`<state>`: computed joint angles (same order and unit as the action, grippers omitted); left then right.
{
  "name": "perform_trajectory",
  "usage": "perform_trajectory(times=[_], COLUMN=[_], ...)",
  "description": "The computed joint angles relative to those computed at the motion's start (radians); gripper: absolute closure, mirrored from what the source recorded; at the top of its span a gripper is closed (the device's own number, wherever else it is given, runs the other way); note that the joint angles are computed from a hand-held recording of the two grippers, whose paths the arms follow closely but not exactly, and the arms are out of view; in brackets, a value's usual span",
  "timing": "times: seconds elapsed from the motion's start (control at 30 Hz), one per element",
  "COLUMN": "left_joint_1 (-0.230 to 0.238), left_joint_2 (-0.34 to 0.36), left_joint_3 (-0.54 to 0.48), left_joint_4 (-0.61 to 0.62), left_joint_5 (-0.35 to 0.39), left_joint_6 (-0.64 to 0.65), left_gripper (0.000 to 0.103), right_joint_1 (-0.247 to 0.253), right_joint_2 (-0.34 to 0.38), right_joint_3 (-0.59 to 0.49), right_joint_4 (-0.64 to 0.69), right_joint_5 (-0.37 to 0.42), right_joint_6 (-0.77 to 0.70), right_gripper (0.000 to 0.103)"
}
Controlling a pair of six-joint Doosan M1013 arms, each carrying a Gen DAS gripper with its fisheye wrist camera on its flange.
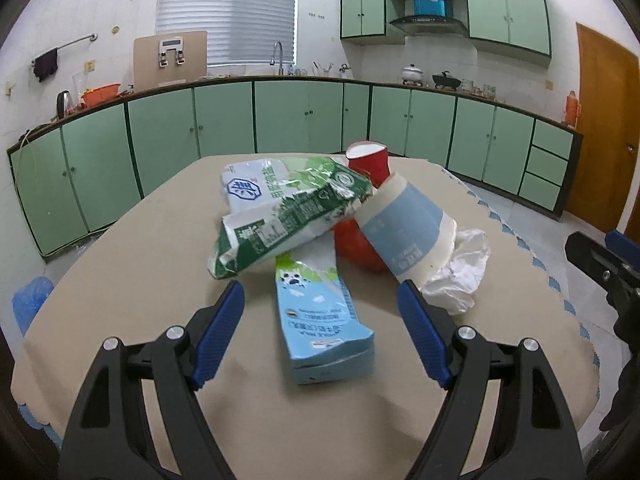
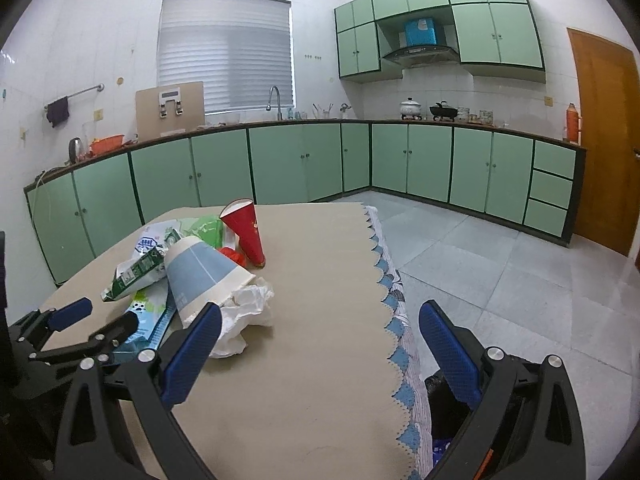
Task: Collect trash
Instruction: 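Return to the table and grasp the light blue milk carton with the left tool, then grasp the crumpled white plastic wrap with the right tool while the left tool holds the carton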
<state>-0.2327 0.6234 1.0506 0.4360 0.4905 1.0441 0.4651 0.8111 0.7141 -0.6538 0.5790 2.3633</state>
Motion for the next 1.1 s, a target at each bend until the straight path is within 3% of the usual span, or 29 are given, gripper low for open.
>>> perform_trajectory(times=[0.33, 0.63, 1.1], left_joint_1=[-0.001, 0.005, 0.014], left_joint_2=[0.052, 0.089, 0.047], left_joint_3=[-0.084, -0.149, -0.089], left_joint_4=[-0.036, -0.141, -0.154], left_joint_5=[0.103, 0.196, 0.136], left_joint_6=[0.013, 0.105, 0.102], left_gripper=[0.027, 0.049, 0.058], right_joint_1=[-0.004, -0.007, -0.008], right_joint_2=[0.003, 0.011, 0.023], right_joint_3=[-0.004, -0.015, -0.037], right_joint_4=[0.023, 0.048, 0.103], right_joint_5=[0.005, 0.006, 0.002], right_joint_6=[-0.018, -0.037, -0.094], right_gripper=[0.006, 0.006, 0.006])
